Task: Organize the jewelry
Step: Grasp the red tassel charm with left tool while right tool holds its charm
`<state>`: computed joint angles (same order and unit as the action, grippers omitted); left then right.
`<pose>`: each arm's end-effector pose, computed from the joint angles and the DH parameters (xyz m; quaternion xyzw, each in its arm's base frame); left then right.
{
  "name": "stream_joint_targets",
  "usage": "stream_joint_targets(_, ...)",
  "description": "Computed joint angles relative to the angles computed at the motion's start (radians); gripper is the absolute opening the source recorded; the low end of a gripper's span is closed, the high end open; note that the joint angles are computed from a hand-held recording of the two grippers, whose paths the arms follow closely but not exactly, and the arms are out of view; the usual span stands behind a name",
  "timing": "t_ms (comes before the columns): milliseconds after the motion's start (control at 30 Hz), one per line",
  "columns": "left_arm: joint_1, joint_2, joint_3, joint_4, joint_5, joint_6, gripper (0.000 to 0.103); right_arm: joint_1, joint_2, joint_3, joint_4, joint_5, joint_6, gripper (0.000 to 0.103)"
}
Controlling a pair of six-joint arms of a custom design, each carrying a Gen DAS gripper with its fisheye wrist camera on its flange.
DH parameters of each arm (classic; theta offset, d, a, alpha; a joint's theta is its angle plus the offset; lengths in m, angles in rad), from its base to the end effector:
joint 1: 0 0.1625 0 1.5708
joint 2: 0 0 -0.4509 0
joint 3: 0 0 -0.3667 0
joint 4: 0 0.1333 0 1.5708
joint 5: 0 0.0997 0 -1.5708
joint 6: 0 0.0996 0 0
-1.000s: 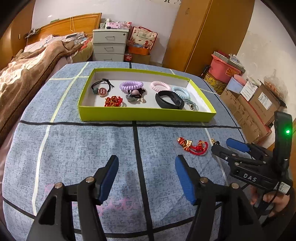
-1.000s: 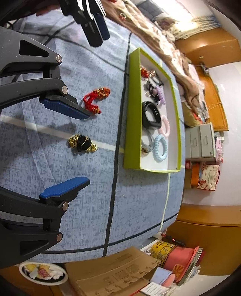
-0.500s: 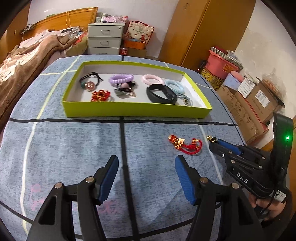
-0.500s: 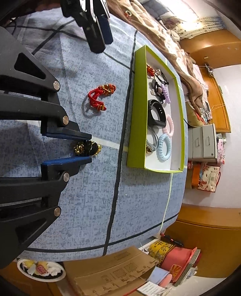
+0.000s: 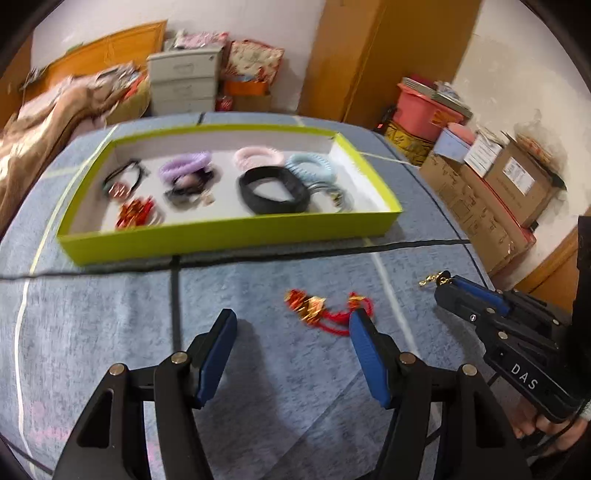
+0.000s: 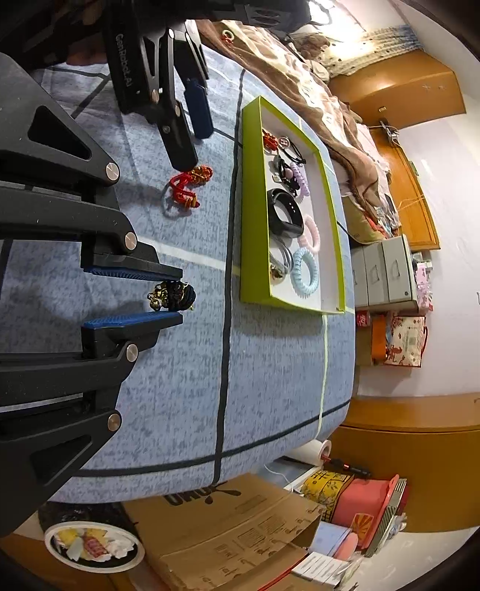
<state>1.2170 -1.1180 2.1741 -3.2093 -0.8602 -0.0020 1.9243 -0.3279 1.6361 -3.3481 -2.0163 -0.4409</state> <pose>0.0119 -0.5401 0.2406 0.0588 0.9017 -0.3239 0.2803 0.3104 -0.5800 -0.0815 0.3196 -0.8946 0.2171 0.2246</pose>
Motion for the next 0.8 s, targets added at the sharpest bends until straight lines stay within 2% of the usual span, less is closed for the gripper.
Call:
stream_joint_targets(100,0.002,0.021,-0.031,0.049,0.008,-0.010,0.066,-0.002,-0.005,0.004,-0.004,0.005,0.005,0.017)
stream_joint_targets(267,-0.004,0.045,-0.048,0.045,0.014,0.024,0.066,-0.006,-0.009,0.010,-0.008,0.012,0.017,0.017)
stream_joint_targets(433,-0.024,0.075,-0.049,0.030,0.080,0.057,0.066,-0.006,-0.008,0.009,-0.005,0.017,0.022,0.017)
stream_joint_targets(500,-0.033,0.084,-0.036,-0.002,0.092,0.091,0.060,-0.006,-0.008,0.009,-0.006,0.014,0.020,0.017)
stream_joint_targets(567,-0.033,0.077,-0.036,0.010,0.075,0.093,0.044,-0.005,-0.006,0.008,-0.004,0.011,0.020,0.017)
stream_joint_targets(800,-0.026,0.069,-0.037,0.007,0.065,0.105,0.024,0.002,0.000,0.003,-0.002,0.001,0.027,0.017)
